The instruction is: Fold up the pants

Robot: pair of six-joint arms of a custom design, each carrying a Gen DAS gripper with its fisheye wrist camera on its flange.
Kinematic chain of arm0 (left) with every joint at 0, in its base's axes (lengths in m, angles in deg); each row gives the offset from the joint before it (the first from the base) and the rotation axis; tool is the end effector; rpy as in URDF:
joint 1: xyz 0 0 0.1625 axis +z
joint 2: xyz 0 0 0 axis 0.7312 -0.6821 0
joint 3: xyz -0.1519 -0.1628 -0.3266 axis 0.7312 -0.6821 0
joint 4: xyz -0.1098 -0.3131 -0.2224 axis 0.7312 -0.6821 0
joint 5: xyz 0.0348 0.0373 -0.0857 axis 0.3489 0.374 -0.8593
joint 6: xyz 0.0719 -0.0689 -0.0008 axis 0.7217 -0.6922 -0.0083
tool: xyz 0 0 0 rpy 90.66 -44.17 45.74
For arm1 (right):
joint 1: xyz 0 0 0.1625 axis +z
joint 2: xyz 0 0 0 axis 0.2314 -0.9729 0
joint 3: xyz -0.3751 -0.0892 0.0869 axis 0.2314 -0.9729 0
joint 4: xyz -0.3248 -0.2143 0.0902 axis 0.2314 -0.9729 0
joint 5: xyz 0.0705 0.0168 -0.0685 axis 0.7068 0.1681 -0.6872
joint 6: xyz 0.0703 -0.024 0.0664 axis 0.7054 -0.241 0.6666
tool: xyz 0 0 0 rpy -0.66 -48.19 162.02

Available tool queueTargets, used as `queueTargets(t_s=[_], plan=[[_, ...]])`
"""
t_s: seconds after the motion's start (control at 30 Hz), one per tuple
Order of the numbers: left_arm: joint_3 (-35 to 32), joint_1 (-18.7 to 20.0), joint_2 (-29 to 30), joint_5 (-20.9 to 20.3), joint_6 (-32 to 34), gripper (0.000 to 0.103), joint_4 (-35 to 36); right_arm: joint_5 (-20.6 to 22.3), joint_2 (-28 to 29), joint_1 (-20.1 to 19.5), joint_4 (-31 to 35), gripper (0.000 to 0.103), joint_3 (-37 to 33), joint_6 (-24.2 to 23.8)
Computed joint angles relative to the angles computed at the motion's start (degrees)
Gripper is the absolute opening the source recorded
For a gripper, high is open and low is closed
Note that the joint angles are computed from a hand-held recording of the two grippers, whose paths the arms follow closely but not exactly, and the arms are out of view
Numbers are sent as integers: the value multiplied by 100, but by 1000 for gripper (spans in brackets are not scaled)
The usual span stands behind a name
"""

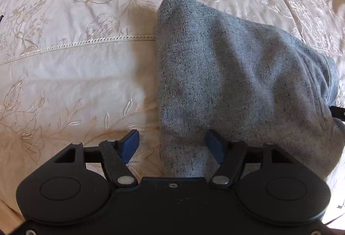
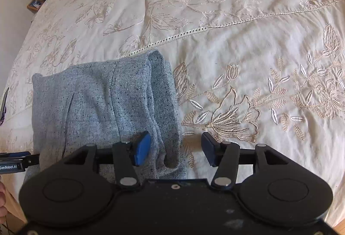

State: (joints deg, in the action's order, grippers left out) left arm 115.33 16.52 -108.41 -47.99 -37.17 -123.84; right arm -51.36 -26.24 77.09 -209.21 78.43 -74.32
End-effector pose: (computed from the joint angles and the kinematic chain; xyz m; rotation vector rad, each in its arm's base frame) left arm -0.0917 -0.6348 0.1401 0.0895 2.4144 -0.3301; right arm 0.0926 -0.7263 0.1297 0.0426 -2.6077 0.4344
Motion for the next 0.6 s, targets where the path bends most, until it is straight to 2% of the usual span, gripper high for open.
queueTargets(t_s=[0.07,0.13,0.23,0.4,0.6], plan=[[-207,74,124,-87,91,73,-23,189,21,-75,201,57,-135,77],[-508,125,316,-53,26,81,245,416,66,-160,487,58,-355,234],[-854,168,539,-32,-49,85,559,725,159,-288,962,61,-695,420],[-1021,175,665,135,-269,97,843,1230,5,-494,1129,62,-618,572],[-1031,258,656,-4,-399,101,793,1230,-89,-520,1049,63,-511,643]])
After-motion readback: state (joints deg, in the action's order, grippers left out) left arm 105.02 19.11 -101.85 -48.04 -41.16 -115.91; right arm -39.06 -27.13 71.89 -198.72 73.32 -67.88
